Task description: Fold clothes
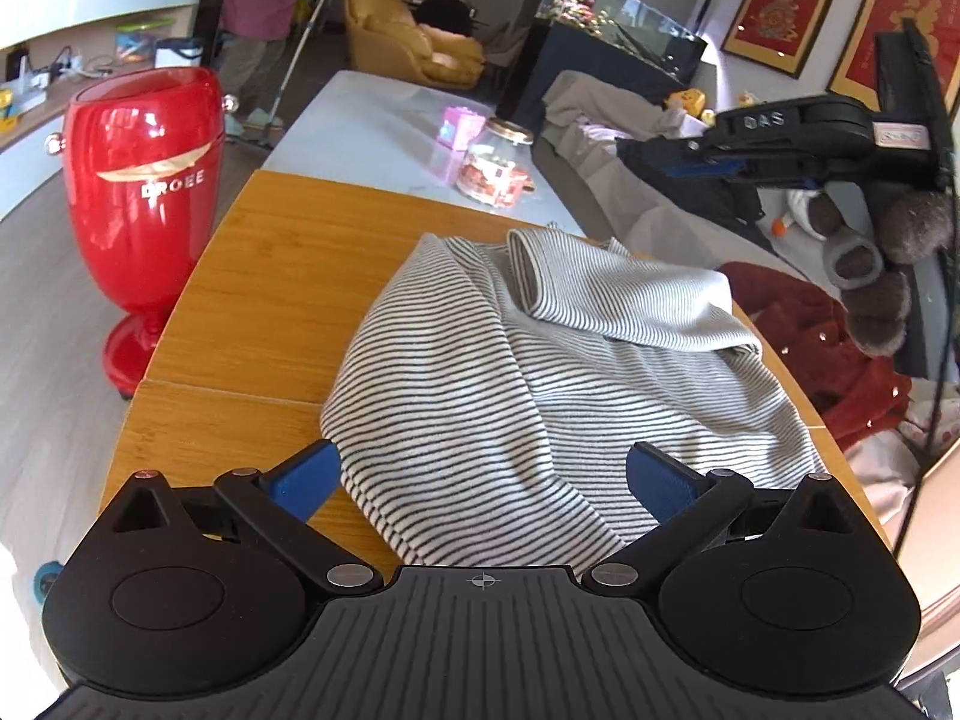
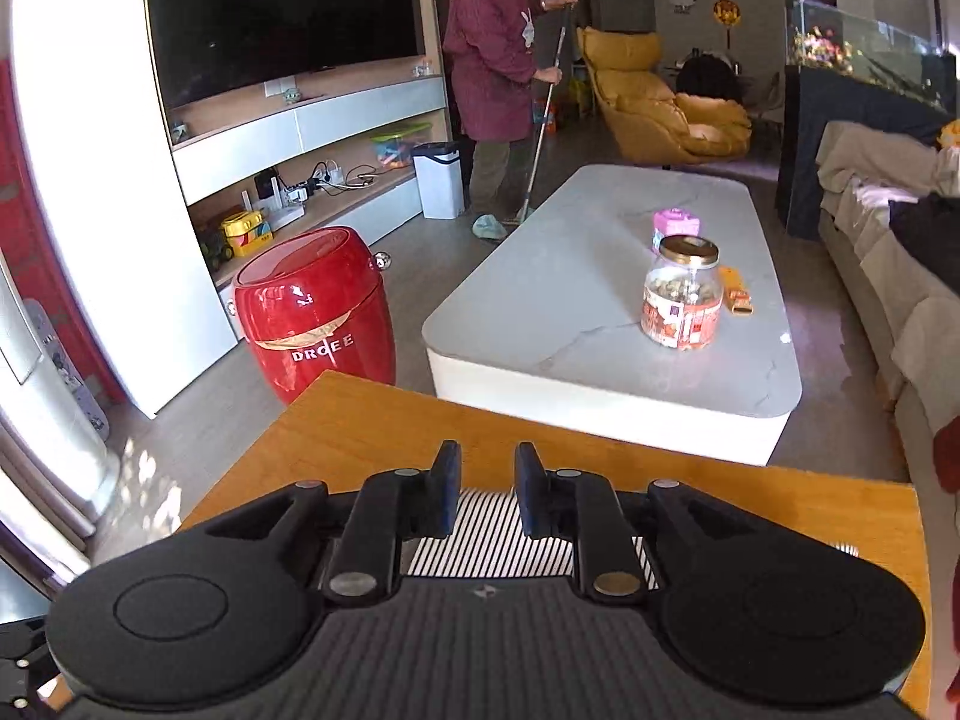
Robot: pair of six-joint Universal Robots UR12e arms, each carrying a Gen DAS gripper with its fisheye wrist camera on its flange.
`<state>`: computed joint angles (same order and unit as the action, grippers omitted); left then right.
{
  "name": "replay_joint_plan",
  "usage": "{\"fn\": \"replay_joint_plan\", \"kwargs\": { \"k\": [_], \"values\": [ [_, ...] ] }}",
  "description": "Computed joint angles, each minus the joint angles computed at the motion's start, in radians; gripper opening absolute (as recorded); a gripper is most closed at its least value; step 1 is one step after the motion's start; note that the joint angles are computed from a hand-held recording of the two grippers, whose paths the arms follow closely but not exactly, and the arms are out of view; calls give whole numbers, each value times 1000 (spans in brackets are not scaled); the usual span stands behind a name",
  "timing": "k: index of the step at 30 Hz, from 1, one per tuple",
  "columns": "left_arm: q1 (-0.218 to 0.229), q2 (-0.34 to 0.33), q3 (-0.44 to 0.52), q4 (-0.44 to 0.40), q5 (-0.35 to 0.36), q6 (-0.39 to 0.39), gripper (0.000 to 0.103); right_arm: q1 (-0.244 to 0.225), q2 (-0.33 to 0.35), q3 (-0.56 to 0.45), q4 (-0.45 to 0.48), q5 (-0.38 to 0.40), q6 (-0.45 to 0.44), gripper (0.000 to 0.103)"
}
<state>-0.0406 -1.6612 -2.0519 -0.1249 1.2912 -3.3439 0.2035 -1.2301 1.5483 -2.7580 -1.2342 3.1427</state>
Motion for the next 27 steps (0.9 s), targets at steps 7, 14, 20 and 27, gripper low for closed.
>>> {"fn": "replay_joint_plan", "kwargs": {
  "k": [7, 14, 20, 27],
  "values": [
    [-6, 3, 2, 21, 52, -58, 103, -55, -138, 197, 215, 315, 36, 19],
    [-16, 23, 4, 36, 97, -83, 103, -64, -155, 281, 385, 501, 121, 19],
    [-27, 36, 3, 42, 131, -94, 103, -62, -107, 307, 269, 575, 297, 22],
    [-27, 25, 19, 57, 150, -133, 103, -14, -96, 294, -37, 403, 135, 6]
  ]
}}
